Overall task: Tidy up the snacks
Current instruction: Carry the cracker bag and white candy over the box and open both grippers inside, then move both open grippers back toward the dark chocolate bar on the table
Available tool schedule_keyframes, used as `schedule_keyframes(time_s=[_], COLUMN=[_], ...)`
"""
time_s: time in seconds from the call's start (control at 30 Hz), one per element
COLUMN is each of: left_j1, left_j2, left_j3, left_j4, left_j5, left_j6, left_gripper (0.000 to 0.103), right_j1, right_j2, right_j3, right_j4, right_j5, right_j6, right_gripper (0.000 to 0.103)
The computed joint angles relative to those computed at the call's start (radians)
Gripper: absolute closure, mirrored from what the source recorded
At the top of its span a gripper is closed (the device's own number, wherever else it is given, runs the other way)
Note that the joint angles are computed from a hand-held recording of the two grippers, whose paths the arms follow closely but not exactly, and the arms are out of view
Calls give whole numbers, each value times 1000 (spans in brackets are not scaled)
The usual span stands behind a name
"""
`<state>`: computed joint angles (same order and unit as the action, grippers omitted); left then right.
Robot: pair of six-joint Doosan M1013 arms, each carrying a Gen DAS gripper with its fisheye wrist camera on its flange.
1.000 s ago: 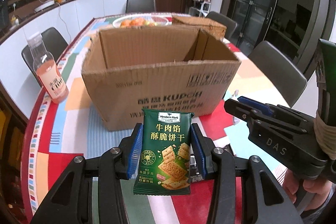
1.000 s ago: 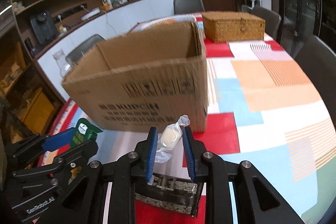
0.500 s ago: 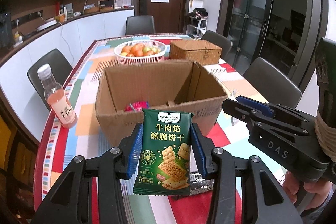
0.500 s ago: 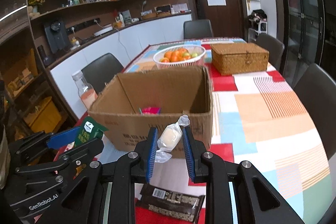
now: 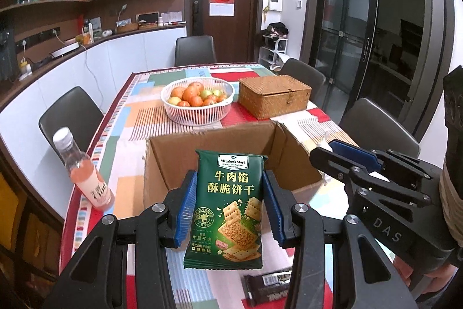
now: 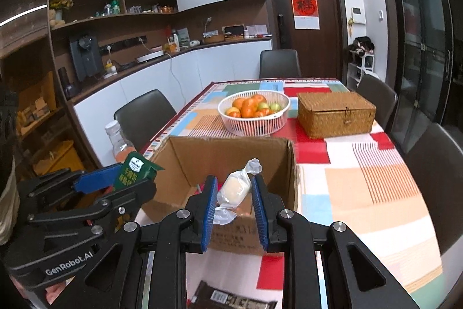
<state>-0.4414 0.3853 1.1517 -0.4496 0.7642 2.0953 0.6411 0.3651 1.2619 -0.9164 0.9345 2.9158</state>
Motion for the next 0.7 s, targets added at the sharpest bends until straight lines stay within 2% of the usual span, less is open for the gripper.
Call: schedule_keyframes(time_s=[0.27,0.43,0.47,0.57,0.63,0.7], left_j1=[-7,-12,-16,-26,-24,-22], left_j2=[80,140,152,154,143,124], left_j3=[-132,-222,-239,-237,-215,-179], left_j4=[56,104,127,201,208,215], left_j5=[56,117,130,114,101,80], left_j6=[-50,-101,-116,-163,-165,-173], left_gripper=[59,59,56,50,47,47], right_j1=[-54,-67,-68,-73,-71,-68], right_j2=[35,59,63,73,79,77], right_j3=[-63,-100,-106,-121,-128,-124], right_j4=[105,133,137,152,149,142], right_j5=[6,33,38,55,77,86], right_j6=[-112,-174,-180,-208,-221,-224], right_gripper=[77,77,77,74,68,66])
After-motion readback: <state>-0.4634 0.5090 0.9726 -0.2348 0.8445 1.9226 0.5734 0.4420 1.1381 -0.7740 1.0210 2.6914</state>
